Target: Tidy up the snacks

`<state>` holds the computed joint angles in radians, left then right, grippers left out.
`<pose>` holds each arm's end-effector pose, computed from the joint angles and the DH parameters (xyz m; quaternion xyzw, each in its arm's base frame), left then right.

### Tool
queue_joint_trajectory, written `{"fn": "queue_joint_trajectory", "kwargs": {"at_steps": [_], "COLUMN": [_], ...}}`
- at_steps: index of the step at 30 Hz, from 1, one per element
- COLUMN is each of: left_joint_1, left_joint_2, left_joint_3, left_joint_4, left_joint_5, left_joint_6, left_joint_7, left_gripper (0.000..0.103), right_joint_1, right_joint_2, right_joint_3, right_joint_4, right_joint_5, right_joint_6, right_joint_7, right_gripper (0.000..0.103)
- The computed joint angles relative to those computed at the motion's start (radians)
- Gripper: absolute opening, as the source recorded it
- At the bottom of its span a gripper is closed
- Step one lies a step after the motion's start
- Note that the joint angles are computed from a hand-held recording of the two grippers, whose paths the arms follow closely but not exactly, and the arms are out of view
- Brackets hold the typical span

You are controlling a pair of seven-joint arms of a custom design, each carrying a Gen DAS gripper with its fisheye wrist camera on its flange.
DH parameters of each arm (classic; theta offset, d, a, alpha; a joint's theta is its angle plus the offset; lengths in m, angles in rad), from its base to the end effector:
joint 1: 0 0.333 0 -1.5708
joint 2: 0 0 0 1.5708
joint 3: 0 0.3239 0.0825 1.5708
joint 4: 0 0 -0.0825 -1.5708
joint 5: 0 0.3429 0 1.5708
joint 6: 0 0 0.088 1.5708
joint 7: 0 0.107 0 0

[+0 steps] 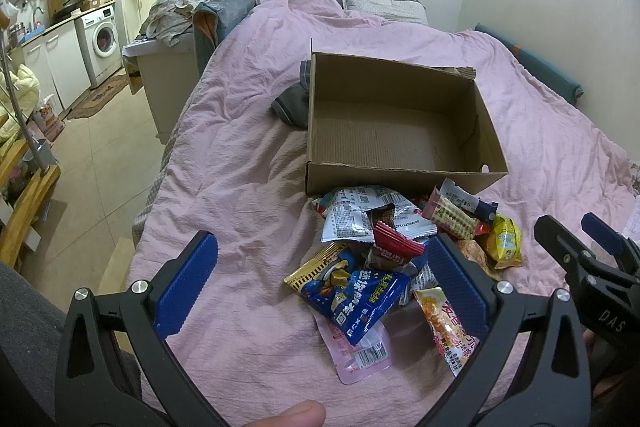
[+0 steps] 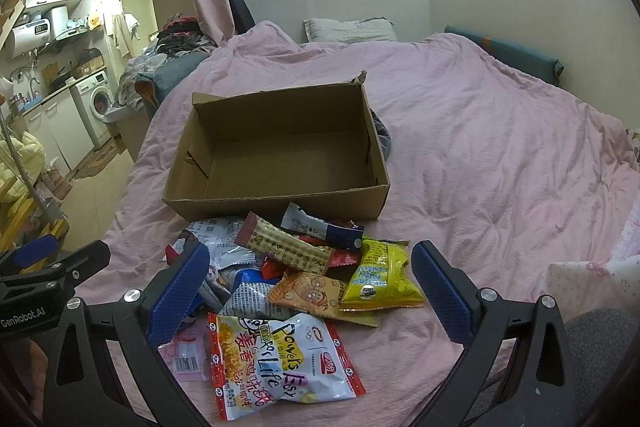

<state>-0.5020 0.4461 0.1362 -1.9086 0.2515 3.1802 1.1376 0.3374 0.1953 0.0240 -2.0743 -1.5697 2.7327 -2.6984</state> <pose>0.5952 -0.2658 0.3969 -0.5698 0.7164 -0.3410 0.2141 0.5118 0.2337 0.3919 -0.5374 0.7123 -0.3231 0.3153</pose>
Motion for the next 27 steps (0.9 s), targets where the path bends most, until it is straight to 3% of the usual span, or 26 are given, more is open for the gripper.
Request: {"fn": "queue_joint_trajectory", "kwargs": {"at_steps": [27], "left_joint_1": [-0.020], "left_joint_2": [0.004], "left_joint_3": [0.028], "left_joint_4": [-0.005], "left_joint_5": [0.015], "left_joint_6": [0.003], "left_joint_7": [-0.021], "left_gripper": [0.103], "right_joint_1": [0.000], "right_joint_2": [-0.001], "right_joint_3": [-0.001], "right_joint_4": [-0.004], "right_joint_5": [0.008], "right_joint_6": [0.000], "right_joint_7": [-0.011], "right_gripper": [0.103]}}
